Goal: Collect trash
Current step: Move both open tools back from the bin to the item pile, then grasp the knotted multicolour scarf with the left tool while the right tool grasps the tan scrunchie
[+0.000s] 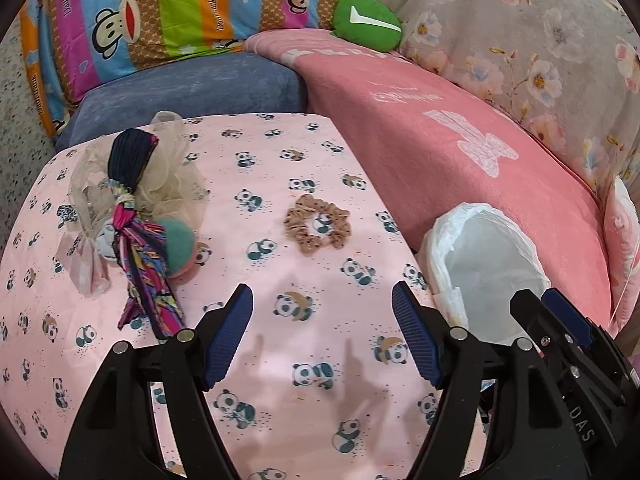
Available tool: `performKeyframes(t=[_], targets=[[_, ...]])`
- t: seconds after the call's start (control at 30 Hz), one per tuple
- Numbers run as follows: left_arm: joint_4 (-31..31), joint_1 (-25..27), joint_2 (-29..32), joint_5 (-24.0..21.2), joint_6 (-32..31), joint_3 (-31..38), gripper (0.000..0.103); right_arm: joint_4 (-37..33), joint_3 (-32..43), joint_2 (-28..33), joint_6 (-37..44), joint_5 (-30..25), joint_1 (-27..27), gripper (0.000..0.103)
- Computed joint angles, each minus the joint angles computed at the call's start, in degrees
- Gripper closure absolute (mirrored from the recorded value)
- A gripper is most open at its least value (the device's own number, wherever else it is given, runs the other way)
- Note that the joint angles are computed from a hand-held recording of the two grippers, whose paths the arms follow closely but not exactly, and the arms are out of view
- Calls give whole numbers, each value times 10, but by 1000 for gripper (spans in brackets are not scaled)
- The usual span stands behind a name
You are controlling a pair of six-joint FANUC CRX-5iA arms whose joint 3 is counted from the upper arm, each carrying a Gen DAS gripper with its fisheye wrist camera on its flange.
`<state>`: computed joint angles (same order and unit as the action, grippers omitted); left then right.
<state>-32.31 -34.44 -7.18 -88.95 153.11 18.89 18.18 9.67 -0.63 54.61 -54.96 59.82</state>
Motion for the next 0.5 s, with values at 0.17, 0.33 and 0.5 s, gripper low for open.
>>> performKeyframes(t=[0.17,0.33,0.5], targets=[[3,15,-24,-1,9,-27,35,5,8,13,1,-4,15,45],[6,37,-54,-7,17,-62,30,-1,24,31,8,-10,26,45],[17,73,-88,-9,22,-101,29,-14,45,56,20,-14,33,45]])
